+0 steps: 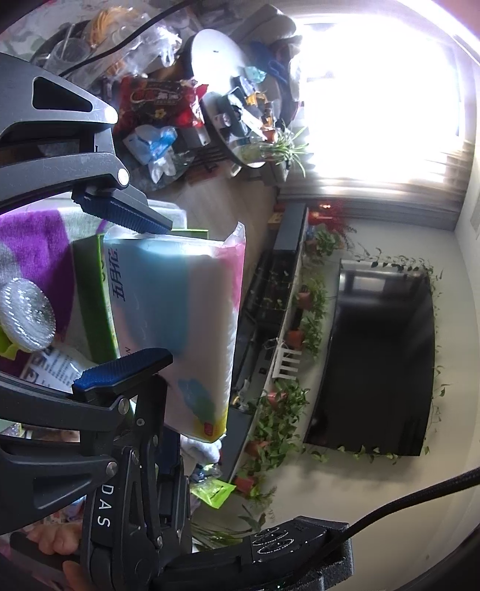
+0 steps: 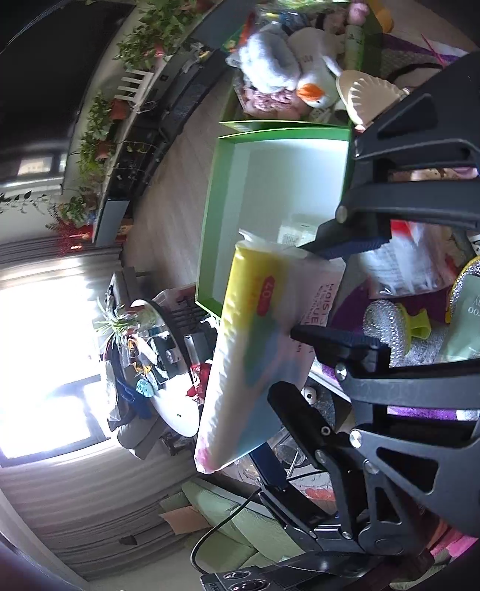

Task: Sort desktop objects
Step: 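Lower the tissue pack into the green box and open the right gripper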

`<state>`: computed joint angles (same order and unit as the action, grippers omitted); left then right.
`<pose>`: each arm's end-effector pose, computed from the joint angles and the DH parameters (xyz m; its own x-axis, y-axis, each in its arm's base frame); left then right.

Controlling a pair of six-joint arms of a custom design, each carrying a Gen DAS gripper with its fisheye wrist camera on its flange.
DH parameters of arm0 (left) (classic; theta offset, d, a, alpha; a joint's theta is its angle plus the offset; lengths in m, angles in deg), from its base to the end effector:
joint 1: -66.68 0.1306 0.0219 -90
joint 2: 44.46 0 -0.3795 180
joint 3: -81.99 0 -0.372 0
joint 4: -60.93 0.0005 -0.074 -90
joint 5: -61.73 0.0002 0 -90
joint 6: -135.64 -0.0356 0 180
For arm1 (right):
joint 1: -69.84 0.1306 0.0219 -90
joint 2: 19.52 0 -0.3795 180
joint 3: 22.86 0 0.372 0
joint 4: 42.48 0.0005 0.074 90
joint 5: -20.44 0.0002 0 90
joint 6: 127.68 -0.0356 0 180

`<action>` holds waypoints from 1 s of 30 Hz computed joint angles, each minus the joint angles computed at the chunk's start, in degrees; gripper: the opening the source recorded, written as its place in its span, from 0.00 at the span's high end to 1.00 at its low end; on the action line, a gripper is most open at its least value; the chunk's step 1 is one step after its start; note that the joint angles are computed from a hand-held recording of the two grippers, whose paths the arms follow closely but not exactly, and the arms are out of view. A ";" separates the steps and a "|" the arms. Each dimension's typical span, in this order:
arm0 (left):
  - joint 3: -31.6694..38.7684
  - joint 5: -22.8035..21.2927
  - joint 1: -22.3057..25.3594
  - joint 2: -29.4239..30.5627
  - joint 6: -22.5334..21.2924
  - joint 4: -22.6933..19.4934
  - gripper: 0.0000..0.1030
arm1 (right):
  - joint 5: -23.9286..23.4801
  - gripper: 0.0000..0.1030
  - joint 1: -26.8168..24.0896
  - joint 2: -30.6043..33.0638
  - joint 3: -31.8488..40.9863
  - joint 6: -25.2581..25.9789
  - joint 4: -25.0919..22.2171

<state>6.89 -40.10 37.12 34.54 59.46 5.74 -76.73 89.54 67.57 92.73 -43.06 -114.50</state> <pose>0.3330 -0.1810 0.6122 -0.4914 0.0099 -0.8709 0.2162 0.9700 -0.1109 0.3834 0.1415 0.6117 -0.6848 -0.1464 -0.7139 -0.3570 0.9214 0.1536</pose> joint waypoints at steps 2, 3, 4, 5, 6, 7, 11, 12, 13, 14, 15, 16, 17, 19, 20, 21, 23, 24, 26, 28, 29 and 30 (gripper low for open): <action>0.43 0.04 0.15 0.32 -0.04 -0.16 0.39 | 0.26 0.64 0.18 0.44 0.84 0.36 -0.08; 0.44 0.13 0.18 0.36 0.00 -0.15 0.39 | 0.28 0.65 0.15 0.62 1.11 0.47 -0.15; 0.58 0.40 0.29 0.50 0.07 -0.21 0.39 | 0.36 0.65 0.11 0.79 1.33 0.67 -0.17; 0.75 0.79 0.54 0.75 0.06 -0.27 0.39 | 0.55 0.65 0.09 1.13 1.76 0.87 -0.22; 1.04 1.11 0.75 1.10 0.11 -0.50 0.39 | 0.81 0.65 0.12 1.22 1.79 0.95 -0.09; 1.33 1.45 0.95 1.51 0.15 -0.68 0.39 | 1.04 0.65 0.07 1.41 1.94 1.12 -0.08; 2.38 2.47 1.37 3.04 0.33 -1.17 0.39 | 0.51 0.65 -0.86 2.54 2.78 1.53 -0.85; 2.53 2.83 1.55 3.39 0.31 -1.17 0.39 | 0.34 0.65 -1.09 2.89 3.09 1.57 -1.04; 2.77 3.21 1.70 3.80 0.36 -1.30 0.39 | 0.28 0.65 -1.29 3.19 3.32 1.61 -1.18; 2.91 3.54 1.84 4.13 0.48 -1.39 0.39 | 0.32 0.65 -1.45 3.44 3.44 1.75 -1.27; 3.07 3.81 1.97 4.49 0.70 -1.51 0.39 | 0.29 0.65 -1.64 3.78 3.72 1.91 -1.42; 3.14 4.11 2.08 4.85 0.87 -1.57 0.39 | 0.26 0.65 -1.82 4.04 3.86 1.99 -1.53; 3.16 4.47 2.30 5.18 0.98 -1.58 0.39 | 0.18 0.65 -2.00 4.43 4.10 2.02 -1.76; 3.09 4.91 2.50 5.71 1.33 -1.63 0.39 | -0.13 0.65 -2.40 5.08 4.41 2.20 -2.10; 3.02 5.10 2.56 5.92 1.52 -1.66 0.39 | -0.18 0.65 -2.48 5.32 4.40 2.17 -2.20; 2.93 5.45 2.74 6.23 1.72 -1.73 0.39 | -0.21 0.65 -2.49 5.55 4.45 2.15 -2.33; 2.97 5.96 2.93 6.76 2.05 -2.01 0.39 | -0.26 0.65 -2.61 6.01 4.37 2.19 -2.41; 2.96 6.27 3.08 7.00 2.19 -2.15 0.39 | -0.23 0.65 -2.69 6.22 4.25 2.21 -2.49; 2.86 6.55 3.24 7.40 2.49 -2.39 0.39 | -0.29 0.65 -2.83 6.58 4.23 2.34 -2.66; 2.90 6.96 3.62 7.94 2.65 -2.62 0.39 | -0.37 0.65 -2.93 7.01 4.17 2.43 -2.80; 2.87 7.19 3.74 8.11 2.75 -2.68 0.39 | -0.43 0.65 -2.95 7.20 4.16 2.43 -2.88; 2.88 7.66 3.86 8.32 2.95 -2.73 0.39 | -0.54 0.65 -3.00 7.37 4.08 2.38 -2.85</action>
<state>9.76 -32.45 40.98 42.87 62.41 3.01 -77.27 86.54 74.93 96.81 -40.67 -117.34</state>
